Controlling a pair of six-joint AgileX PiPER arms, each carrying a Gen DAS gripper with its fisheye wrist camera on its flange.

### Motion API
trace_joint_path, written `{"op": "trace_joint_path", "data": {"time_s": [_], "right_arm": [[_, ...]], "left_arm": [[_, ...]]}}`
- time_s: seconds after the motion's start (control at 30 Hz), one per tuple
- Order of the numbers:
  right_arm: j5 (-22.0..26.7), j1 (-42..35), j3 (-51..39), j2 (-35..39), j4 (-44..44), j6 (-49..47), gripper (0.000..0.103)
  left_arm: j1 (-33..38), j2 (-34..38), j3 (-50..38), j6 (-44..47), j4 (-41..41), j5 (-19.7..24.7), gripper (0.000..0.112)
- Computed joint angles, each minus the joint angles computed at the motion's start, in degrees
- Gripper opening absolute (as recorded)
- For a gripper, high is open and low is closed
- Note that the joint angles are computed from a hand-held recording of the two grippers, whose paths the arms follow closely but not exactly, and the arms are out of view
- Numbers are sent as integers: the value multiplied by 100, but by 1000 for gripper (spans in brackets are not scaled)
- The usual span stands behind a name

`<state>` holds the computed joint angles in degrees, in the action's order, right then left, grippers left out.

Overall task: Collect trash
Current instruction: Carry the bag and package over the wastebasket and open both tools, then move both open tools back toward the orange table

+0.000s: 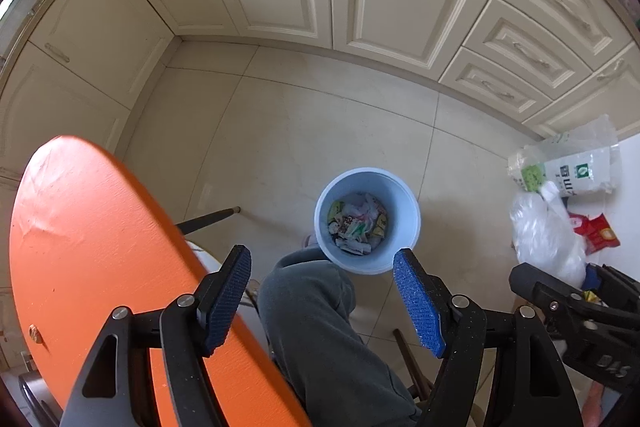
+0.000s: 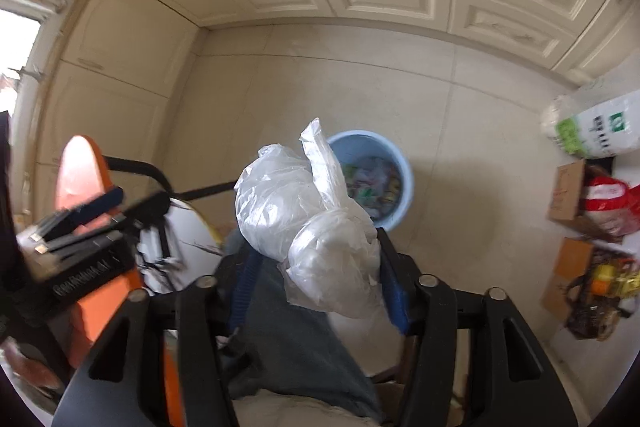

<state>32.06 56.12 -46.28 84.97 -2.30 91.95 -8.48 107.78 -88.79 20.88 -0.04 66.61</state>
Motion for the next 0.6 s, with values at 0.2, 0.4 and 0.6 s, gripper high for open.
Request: {"op": "trace_joint_path", "data": {"time_s": [0.2, 0.4, 0.6], "right_arm": [[171, 180, -358, 121, -353, 310, 87], [407, 290, -612, 276, -256, 233, 87], [684, 347, -799, 309, -353, 299, 87]], "left_arm": [[107, -593, 583, -162, 92, -86, 69], [254, -931, 772, -32, 28, 80, 69], [591, -1199, 852, 236, -94, 187, 69]]}}
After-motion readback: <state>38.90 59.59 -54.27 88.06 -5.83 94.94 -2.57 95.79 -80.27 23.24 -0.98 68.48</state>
